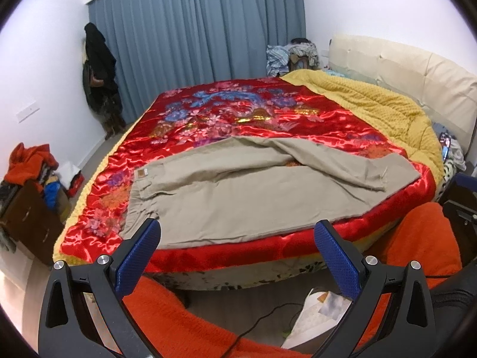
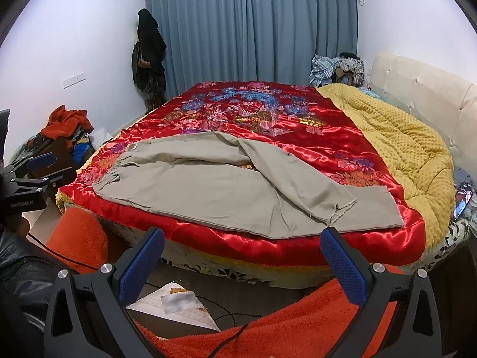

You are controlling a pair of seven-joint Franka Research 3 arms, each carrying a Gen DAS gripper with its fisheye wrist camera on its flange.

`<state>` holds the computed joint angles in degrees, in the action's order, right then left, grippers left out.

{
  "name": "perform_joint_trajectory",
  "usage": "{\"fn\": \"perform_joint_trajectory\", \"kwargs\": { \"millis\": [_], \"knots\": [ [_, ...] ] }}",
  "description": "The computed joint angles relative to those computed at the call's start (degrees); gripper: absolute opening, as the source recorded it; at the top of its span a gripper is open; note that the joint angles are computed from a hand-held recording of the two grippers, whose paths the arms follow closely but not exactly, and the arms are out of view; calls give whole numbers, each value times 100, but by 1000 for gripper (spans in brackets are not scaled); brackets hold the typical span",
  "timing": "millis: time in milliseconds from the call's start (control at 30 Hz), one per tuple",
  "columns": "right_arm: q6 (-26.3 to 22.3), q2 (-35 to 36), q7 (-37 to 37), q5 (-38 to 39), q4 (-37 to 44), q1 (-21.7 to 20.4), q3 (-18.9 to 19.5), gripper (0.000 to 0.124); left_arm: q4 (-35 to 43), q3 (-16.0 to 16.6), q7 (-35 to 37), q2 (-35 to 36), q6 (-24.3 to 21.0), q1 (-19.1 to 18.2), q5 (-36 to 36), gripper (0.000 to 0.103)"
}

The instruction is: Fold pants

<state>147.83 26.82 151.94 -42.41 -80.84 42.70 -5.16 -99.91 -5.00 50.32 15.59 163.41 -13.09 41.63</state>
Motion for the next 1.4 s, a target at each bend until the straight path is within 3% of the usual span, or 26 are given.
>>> {"fn": "perform_joint_trajectory", "kwargs": {
  "millis": [633,1133,1400],
  "knots": [
    [-542,-158,335,-709,25,181,96,103,-318,13,-862,-345,-134,-30,806,103],
    [-823,-11,207,-655,265,208,151,103,-571,-48,-1627,-558,-171,38,1596,103],
    [-875,8,181,-577,282,212,157,103,-566,-94,-1661,-560,-162,104,1530,103]
  ]
}}
